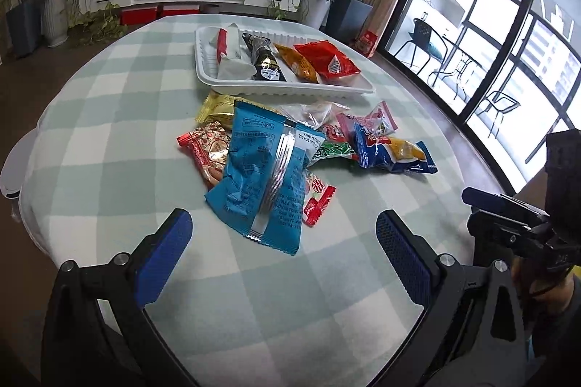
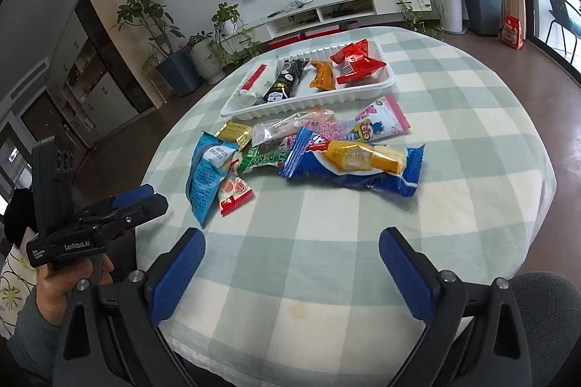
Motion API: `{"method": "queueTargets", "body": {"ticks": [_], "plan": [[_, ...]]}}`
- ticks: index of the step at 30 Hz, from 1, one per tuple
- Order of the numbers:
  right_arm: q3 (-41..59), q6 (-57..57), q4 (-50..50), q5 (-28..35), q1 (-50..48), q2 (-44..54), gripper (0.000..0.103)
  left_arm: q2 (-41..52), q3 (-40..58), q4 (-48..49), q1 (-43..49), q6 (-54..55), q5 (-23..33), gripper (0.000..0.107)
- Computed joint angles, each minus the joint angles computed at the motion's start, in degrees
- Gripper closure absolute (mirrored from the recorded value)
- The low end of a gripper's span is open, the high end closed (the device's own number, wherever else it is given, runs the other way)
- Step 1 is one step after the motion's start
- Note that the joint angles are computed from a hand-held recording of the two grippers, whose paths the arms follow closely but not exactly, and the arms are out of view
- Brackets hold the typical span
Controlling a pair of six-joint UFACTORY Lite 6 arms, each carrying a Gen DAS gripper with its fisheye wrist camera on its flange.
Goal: Organize snacks
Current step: 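Lift both tools away from the tray toward the remaining snacks, then grasp the blue bag with the left tool while the right tool grasps the blue-and-yellow packet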
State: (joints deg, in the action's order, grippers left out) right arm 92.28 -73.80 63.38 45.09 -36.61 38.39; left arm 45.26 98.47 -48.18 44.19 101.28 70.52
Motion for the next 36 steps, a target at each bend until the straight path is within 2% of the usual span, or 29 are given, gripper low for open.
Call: {"method": "queueTargets", "body": {"ticks": [9,18,23,26,28,33,36], "plan": [[-3.5,-2.3,0.6,-0.5,0.7,-1.2,0.004,3.6,5.9,1.2,-4.2,-2.1,-2.3,0.004],[-1.0,-0.8,-0.7,-0.5,0.8,1.3,0.004,9.2,13.4,3.0,-9.2,-5.5,-4.2,0.006],[0.6,-0.2,-1.2,-0.6,1.0,2.3,0.004,12.0,16.6,4.4,-11.2,-6.8,-5.7,0.016],[2.9,-0.1,-2.7,-1.0,1.3,3.3,0.004,14.1,19.4,5.1,-11.7,-7.6,-4.8,0.032],[6.5,0.3,-5.0,-0.5,1.6,5.0,0.004,14.5,19.7,5.5,-12.1,-7.2,-4.9,0.041],[25.0,7.1,-16.3,3.7,2.8,14.7,0.004,13.7,18.0,5.2,-12.7,-5.0,-5.7,0.045],[38.1,10.7,-22.9,7.9,3.7,21.7,0.004,13.4,17.3,5.3,-12.7,-4.4,-6.2,0.053]]}}
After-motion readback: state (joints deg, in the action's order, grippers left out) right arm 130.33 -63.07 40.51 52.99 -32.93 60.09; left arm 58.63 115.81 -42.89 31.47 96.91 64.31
